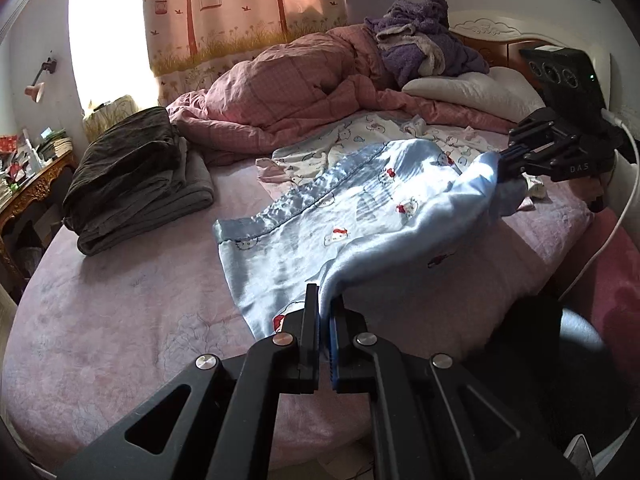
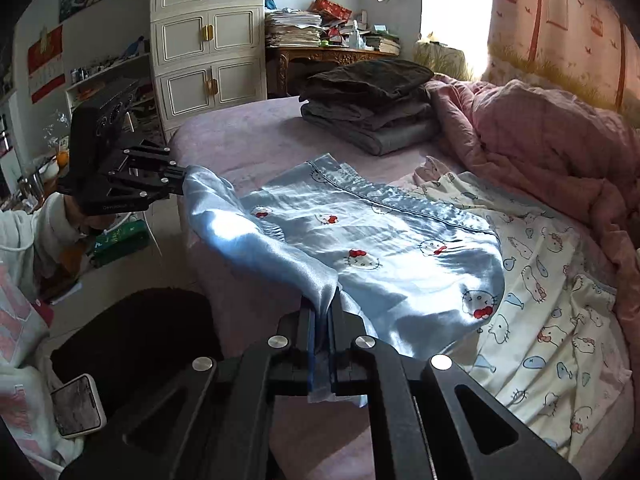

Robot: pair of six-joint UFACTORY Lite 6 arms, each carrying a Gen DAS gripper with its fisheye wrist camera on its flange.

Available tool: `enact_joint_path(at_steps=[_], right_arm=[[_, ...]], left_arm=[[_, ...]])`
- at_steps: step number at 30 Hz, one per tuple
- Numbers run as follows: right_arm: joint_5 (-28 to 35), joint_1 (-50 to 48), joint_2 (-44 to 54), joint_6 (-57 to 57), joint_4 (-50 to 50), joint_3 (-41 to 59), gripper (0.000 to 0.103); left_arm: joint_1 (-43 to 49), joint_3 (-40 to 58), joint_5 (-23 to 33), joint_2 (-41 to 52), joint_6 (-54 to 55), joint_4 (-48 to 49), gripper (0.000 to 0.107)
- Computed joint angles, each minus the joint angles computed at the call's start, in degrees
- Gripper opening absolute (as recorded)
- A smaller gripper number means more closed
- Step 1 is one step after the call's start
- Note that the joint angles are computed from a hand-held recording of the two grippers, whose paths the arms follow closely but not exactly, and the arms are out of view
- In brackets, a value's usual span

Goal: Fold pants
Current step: 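Lift the pants edge with both grippers and fold it over the bundle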

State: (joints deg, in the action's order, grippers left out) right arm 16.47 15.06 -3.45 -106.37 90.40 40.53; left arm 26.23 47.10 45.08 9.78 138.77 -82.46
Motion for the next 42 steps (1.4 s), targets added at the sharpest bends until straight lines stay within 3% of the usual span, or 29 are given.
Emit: enact_joint_path(at_steps=[4, 9, 17, 22, 29, 31, 32, 34, 37, 39, 42], right_arm=[[5.4, -6.1, 10.5, 7.3, -7.8, 10.8, 0.004], [4.3, -7.5, 20.5, 10.0, -9.7, 21.4, 0.004], [3.2, -8.6, 31.8, 23.4, -21.4, 35.2, 0.004], [2.7, -8.5, 37.8, 33.7, -30.1, 42.9, 0.004], [1.4, -8.8, 44.2, 42.6, -36.6, 50.4, 0.004], [0.2, -8.8, 44.7, 44.6, -37.6, 50.8, 0.005], [-1.2, -8.6, 44.3, 45.9, -37.9, 50.2, 0.005], [-5.3, -8.1, 42.6, 54.1, -42.2, 47.9, 0.020], [-19.1, -5.8, 35.7, 68.2, -52.3, 37.7, 0.044], [-27.3, -4.6, 29.8, 80.2, -62.3, 29.5, 0.045], [-32.9, -3.4, 21.2, 98.1, -74.8, 18.9, 0.045]], left_arm=[[-4.5, 7.9, -4.0, 5.9, -1.5, -2.3, 0.004], [-9.1, 19.1, -8.0, 16.6, -7.6, -1.9, 0.004], [-12.4, 30.1, -10.0, 26.8, -12.8, -2.6, 0.004], [-14.1, 40.0, -11.3, 33.6, -22.1, 2.7, 0.005], [-15.4, 51.8, -12.5, 41.2, -35.2, 10.5, 0.011], [-15.5, 53.3, -13.6, 42.2, -37.3, 11.2, 0.020], [-15.6, 52.4, -15.5, 41.7, -36.6, 9.6, 0.034], [-14.9, 48.7, -17.6, 39.4, -29.2, 1.0, 0.046], [-13.0, 41.4, -17.5, 34.3, -16.2, -12.1, 0.046], [-11.7, 33.8, -16.2, 29.1, -4.6, -23.0, 0.046], [-9.2, 24.7, -10.0, 22.9, 0.5, -25.6, 0.046]])
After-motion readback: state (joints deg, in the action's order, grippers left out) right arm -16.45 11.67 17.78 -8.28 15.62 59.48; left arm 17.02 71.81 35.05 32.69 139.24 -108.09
